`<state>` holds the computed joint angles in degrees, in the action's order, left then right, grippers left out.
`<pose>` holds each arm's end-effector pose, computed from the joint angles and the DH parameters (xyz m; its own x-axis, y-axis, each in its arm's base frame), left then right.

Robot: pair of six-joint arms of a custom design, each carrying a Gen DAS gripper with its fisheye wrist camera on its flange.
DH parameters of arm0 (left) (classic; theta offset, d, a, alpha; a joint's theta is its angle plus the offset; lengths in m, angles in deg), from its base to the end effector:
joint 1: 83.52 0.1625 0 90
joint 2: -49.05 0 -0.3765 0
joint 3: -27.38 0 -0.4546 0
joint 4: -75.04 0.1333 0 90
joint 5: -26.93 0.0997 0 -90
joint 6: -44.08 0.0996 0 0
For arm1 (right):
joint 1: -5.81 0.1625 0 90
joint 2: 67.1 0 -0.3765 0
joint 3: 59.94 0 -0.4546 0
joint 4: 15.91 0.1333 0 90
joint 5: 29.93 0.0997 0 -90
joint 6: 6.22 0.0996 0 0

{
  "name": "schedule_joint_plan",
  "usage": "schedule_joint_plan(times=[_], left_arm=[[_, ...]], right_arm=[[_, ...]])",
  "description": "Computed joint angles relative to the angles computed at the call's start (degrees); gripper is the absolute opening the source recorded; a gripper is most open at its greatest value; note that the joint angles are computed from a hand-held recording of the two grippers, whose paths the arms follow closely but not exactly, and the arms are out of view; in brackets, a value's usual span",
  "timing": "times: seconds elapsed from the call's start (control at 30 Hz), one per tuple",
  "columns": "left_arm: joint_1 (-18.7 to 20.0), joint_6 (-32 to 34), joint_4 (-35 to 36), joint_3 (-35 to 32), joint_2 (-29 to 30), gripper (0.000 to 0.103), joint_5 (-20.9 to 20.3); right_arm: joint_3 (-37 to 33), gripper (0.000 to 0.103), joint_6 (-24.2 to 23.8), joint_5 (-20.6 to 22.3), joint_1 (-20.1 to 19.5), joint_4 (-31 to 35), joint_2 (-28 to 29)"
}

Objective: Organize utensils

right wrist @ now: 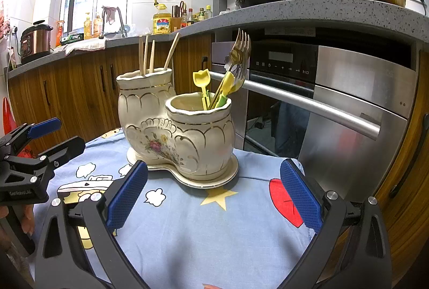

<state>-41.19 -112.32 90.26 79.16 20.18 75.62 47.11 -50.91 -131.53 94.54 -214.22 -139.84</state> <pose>-0.4173 -0.6493 0.0427 -0.6325 0.3549 -0.6884 0.7745 0.2987 -0.5576 0.0998 -0.6108 0.3347 -0.6975 -0.0410 0.7154 -0.6814 0.3471 -0.6444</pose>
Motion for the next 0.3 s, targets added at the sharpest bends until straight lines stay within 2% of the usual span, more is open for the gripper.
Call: schedule_joint_plan(times=[0.3], left_arm=[[0.0, -1.0, 1.2, -1.0, 0.7, 0.098, -0.6]], right_arm=[[0.1, 0.098, 0.1, -0.1, 0.0, 0.1, -0.1]])
